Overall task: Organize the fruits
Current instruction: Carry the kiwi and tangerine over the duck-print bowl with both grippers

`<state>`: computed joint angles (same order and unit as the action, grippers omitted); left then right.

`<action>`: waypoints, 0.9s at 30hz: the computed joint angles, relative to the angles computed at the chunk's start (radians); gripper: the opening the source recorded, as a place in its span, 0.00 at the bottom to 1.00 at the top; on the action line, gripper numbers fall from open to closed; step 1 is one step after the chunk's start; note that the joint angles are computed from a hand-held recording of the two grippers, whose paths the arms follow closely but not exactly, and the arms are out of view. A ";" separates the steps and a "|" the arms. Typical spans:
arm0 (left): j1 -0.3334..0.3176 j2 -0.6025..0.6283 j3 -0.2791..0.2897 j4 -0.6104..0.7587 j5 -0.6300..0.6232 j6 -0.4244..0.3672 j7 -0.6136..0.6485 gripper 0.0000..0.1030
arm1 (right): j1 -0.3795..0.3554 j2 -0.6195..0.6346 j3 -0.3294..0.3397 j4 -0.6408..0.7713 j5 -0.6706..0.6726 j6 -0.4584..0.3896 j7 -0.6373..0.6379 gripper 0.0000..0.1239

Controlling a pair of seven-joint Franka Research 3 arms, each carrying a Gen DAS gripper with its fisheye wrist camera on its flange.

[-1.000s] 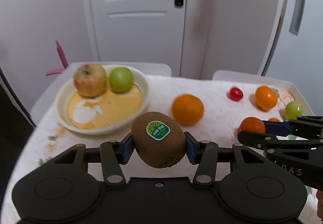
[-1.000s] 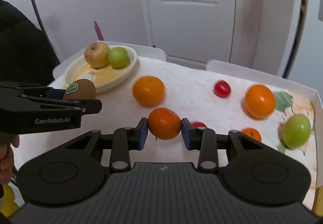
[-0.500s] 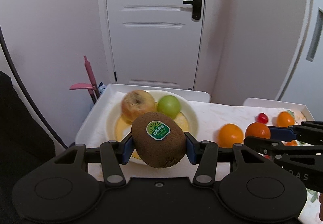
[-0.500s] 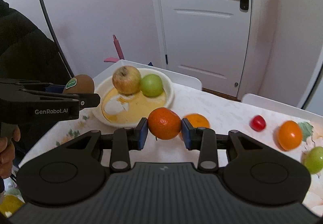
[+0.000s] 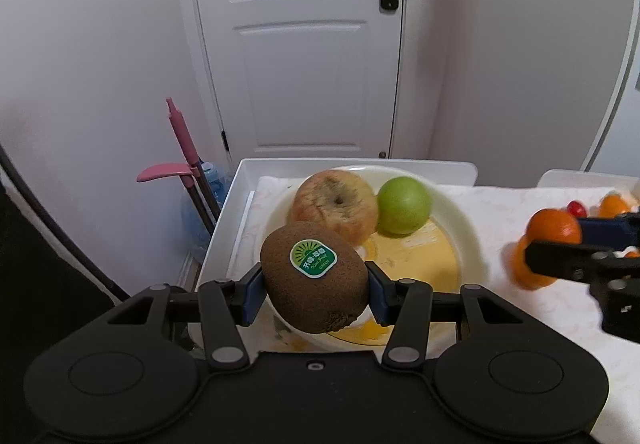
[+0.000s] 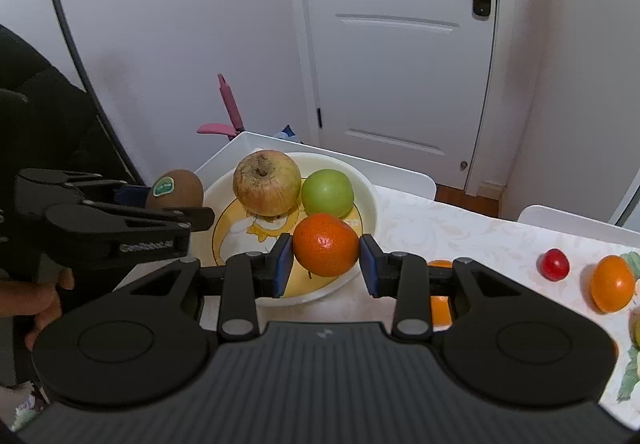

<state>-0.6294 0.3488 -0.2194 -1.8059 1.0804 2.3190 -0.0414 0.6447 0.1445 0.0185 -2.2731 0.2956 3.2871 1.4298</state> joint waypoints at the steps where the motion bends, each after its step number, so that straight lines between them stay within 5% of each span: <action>1: 0.008 0.006 0.004 -0.002 0.003 0.014 0.010 0.54 | 0.077 0.009 -0.076 0.009 0.003 -0.004 0.011 0.41; 6: 0.022 0.047 0.019 0.020 0.009 0.039 0.082 0.54 | 0.306 0.053 -0.307 0.043 -0.011 -0.022 0.075 0.41; 17: 0.009 0.108 0.045 0.075 -0.027 0.040 0.196 0.54 | 0.447 0.097 -0.469 0.065 -0.084 -0.037 0.203 0.41; 19: 0.003 0.119 0.048 0.088 -0.030 0.036 0.211 0.57 | 0.449 0.098 -0.474 0.065 -0.090 -0.035 0.208 0.41; 21: -0.008 0.118 0.057 0.089 -0.015 0.033 0.197 0.79 | 0.427 0.094 -0.457 0.065 -0.092 -0.033 0.204 0.41; 24: -0.024 0.099 0.065 0.078 0.027 0.024 0.142 0.91 | 0.384 0.088 -0.421 0.066 -0.095 -0.032 0.191 0.41; 27: -0.020 0.086 0.054 0.073 0.016 0.015 0.128 0.91 | 0.211 0.076 -0.255 0.076 -0.088 -0.033 0.155 0.41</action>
